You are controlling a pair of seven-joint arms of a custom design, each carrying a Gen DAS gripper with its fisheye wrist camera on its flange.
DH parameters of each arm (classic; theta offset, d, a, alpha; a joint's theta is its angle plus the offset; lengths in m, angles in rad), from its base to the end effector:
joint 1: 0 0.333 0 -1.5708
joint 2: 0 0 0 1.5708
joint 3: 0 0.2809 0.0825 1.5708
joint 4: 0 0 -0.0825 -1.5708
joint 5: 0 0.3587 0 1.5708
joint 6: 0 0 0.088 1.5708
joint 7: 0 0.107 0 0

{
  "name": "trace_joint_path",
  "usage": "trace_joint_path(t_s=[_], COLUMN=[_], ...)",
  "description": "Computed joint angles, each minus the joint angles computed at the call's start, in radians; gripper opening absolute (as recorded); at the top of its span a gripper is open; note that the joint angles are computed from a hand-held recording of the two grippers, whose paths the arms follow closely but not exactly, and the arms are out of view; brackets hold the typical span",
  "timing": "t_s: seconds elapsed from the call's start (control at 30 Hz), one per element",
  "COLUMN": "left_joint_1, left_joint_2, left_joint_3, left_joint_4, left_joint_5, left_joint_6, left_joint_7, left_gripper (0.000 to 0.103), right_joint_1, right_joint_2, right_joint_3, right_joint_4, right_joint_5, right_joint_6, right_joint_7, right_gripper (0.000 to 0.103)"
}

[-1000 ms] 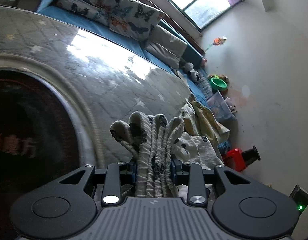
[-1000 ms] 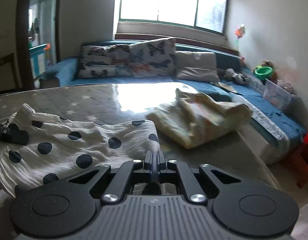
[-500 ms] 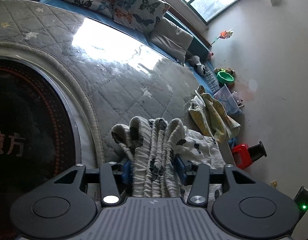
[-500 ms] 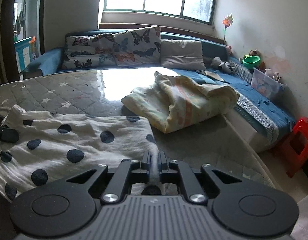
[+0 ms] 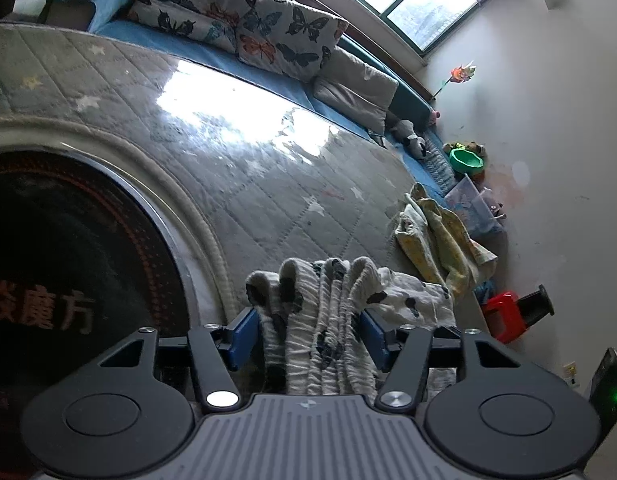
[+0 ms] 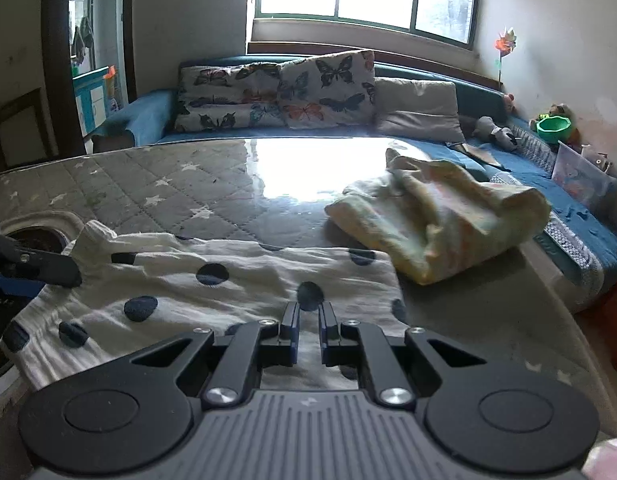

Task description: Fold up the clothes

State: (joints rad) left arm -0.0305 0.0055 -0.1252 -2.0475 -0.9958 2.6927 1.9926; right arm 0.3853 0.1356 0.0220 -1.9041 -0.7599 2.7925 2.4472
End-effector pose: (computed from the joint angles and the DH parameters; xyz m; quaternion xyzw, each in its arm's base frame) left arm 0.5650 -0.0607 0.4736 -0.6992 0.5696 -0.4317 0.0177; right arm 0.5465 0.2697 0.4825 -0.6882 0.5913 -0.2912 0.3032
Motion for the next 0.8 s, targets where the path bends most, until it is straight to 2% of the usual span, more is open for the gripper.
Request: trace_joint_path(t_s=[0.23, 0.57, 0.67, 0.73, 0.8], left_joint_1=[0.006, 0.015, 0.013, 0.012, 0.015], left_joint_2=[-0.01, -0.063, -0.086, -0.104, -0.126], left_joint_3=[0.008, 0.034, 0.041, 0.047, 0.052], left_joint_4=[-0.01, -0.054, -0.077, -0.094, -0.116], left_joint_5=[0.014, 0.03, 0.07, 0.101, 0.163], left_joint_6=[0.01, 0.009, 0.028, 0.035, 0.04], left_joint_7=[-0.008, -0.01, -0.026, -0.041, -0.078], left_gripper=[0.062, 0.064, 0.066, 0.067, 0.068], right_joint_1=[0.018, 0.051, 0.067, 0.079, 0.09], right_joint_2=[0.038, 0.088, 0.095, 0.097, 0.098], right_joint_3=[-0.006, 0.0, -0.001, -0.003, -0.003], right_joint_4=[0.043, 0.106, 0.115, 0.118, 0.119], right_joint_5=[0.012, 0.108, 0.123, 0.126, 0.129], right_joint_6=[-0.002, 0.014, 0.028, 0.038, 0.049], right_joint_7=[0.001, -0.096, -0.113, -0.12, -0.125], right_gripper=[0.011, 0.012, 0.014, 0.02, 0.021])
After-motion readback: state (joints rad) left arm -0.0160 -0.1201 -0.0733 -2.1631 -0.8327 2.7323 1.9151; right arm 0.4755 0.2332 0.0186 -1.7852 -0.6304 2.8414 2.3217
